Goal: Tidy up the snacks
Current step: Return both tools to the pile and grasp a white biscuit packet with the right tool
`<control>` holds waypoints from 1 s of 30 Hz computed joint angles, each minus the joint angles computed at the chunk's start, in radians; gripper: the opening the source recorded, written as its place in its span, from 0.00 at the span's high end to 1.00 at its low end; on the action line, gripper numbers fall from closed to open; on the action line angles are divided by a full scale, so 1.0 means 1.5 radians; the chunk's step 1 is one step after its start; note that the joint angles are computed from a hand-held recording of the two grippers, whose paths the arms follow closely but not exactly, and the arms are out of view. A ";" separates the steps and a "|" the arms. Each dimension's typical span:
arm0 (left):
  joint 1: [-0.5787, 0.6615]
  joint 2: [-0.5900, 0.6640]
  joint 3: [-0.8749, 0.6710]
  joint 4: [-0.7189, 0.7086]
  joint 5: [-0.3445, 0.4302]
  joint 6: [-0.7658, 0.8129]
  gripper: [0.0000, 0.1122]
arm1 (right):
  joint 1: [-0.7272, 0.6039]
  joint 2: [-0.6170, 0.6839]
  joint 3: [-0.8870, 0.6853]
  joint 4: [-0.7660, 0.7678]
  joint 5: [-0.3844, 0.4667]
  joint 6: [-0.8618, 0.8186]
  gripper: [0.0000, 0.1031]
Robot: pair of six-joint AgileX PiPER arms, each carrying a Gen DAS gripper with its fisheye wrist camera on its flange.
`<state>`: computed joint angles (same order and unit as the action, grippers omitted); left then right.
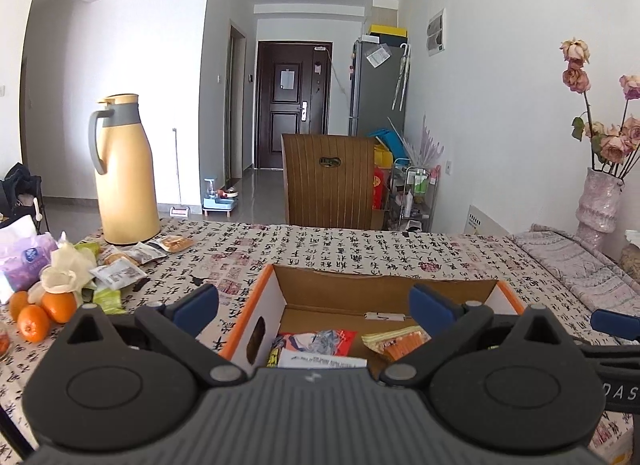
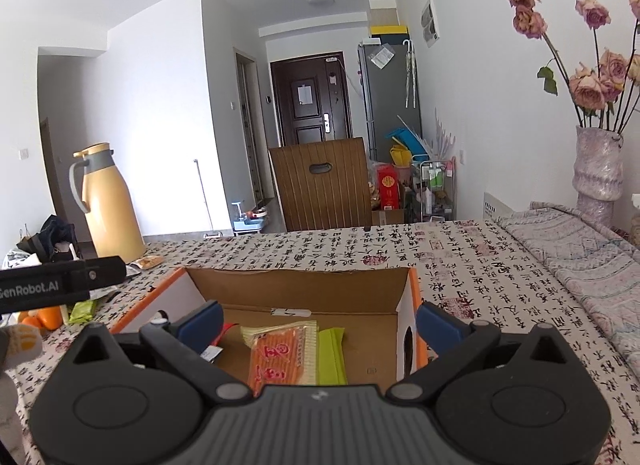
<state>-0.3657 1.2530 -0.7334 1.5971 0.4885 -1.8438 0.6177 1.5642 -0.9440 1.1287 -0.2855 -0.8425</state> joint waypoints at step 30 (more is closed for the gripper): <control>-0.320 -0.233 0.214 -0.193 0.249 0.044 0.08 | 0.159 -0.239 0.296 0.248 -0.124 -0.144 0.00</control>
